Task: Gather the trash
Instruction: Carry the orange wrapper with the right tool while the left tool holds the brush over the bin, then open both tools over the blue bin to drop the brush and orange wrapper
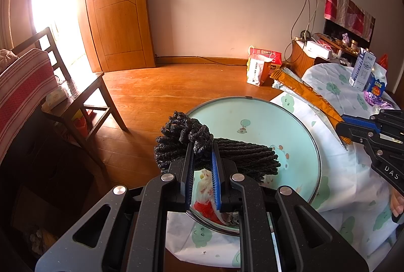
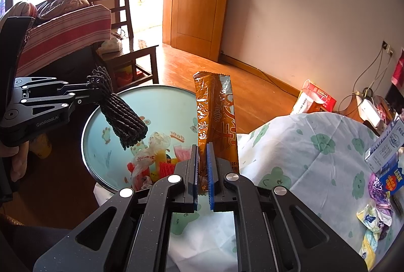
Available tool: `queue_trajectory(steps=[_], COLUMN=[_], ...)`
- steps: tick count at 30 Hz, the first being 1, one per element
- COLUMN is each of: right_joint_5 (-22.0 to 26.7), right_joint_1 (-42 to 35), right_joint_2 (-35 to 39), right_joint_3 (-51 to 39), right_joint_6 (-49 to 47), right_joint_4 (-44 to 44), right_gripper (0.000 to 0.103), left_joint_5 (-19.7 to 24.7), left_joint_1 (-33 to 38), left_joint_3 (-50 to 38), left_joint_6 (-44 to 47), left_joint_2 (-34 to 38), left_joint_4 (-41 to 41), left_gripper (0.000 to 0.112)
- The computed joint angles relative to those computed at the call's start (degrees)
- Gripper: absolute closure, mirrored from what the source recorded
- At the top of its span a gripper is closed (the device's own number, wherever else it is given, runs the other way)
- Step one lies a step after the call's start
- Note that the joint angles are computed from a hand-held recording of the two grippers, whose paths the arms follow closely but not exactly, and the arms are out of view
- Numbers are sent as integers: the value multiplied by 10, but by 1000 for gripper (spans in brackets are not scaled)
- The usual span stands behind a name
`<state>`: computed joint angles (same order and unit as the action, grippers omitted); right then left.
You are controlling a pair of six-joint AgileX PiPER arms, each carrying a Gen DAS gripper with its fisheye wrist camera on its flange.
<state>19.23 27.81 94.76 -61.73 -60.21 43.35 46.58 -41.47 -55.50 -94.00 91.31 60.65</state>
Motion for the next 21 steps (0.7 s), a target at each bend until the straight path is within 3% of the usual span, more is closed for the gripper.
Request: queue_trajectory(steps=[13,16,17,18,20,21], right_joint_5=[0,-4,-2,6,4,1], right_joint_1=[9,8,7,3,0,1], right_joint_2=[-1,-1,0,3,2,3], right_joint_3=[0,4,4,0,3,4], right_joint_6=[-6,-33,-41,-49,-62,-59], right_joint_4=[2,30,39,49,62,60], right_gripper=[96,96,95,87,67,66], left_joint_5=[-5,-8,-6,-6,-5,-4], left_joint_1=[3,2,0,-2,-4,-5], left_joint_3=[-3,-7,-8,-7,-9,-11], left_joint_6=[8,11,7,3,2,2], left_joint_2=[-2,0,0,0,2,3], left_joint_4=[-6,-8,-6,-4,-3,-3], left_gripper=[99,94,86,79,74,71])
